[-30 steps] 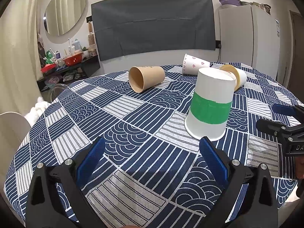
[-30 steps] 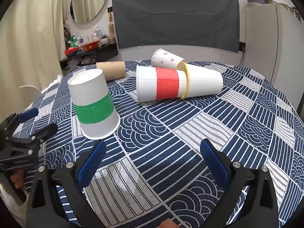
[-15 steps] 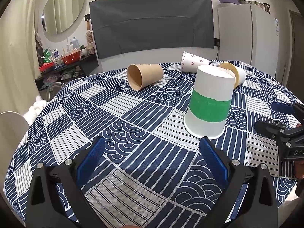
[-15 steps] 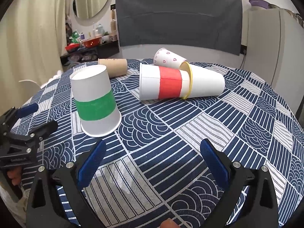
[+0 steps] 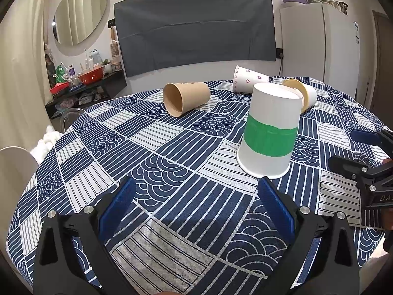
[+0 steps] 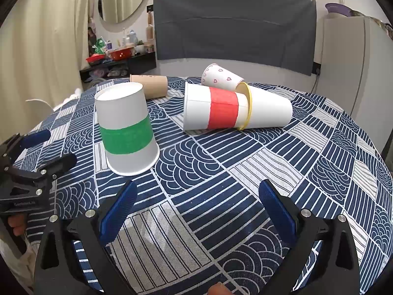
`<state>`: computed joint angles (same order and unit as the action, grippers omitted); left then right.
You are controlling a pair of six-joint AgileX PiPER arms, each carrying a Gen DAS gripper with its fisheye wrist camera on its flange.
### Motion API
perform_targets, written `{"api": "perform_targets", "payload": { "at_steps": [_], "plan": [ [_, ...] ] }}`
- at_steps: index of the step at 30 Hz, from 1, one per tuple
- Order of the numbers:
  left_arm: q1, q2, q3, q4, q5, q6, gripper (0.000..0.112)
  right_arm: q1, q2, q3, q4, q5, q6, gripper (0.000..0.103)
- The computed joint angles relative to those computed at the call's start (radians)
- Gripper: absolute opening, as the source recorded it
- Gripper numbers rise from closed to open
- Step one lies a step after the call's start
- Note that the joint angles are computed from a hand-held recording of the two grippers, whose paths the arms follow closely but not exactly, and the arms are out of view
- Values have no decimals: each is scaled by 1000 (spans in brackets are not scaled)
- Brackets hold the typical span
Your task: Flip cup upside down
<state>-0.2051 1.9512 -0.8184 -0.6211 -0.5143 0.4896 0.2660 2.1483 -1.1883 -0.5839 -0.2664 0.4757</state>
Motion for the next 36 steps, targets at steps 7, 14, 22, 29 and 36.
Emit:
{"api": "perform_targets", "payload": {
  "at_steps": [7, 14, 22, 29, 36],
  "plan": [
    [17, -1, -3, 67, 28, -50, 97, -6, -1, -1, -46, -5, 45, 95],
    [13, -1, 3, 56, 13, -39, 97, -7, 5, -14, -80, 5, 79, 95],
    [11, -2, 4, 49, 11, -34, 97, -6, 4, -10, -68, 3, 66, 95],
    [10, -2, 5, 39, 5, -32, 97, -4, 4, -7, -47, 1, 40, 95],
    [5, -1, 8, 27, -9, -23, 97, -5, 4, -6, -66, 0, 63, 95]
  ]
}}
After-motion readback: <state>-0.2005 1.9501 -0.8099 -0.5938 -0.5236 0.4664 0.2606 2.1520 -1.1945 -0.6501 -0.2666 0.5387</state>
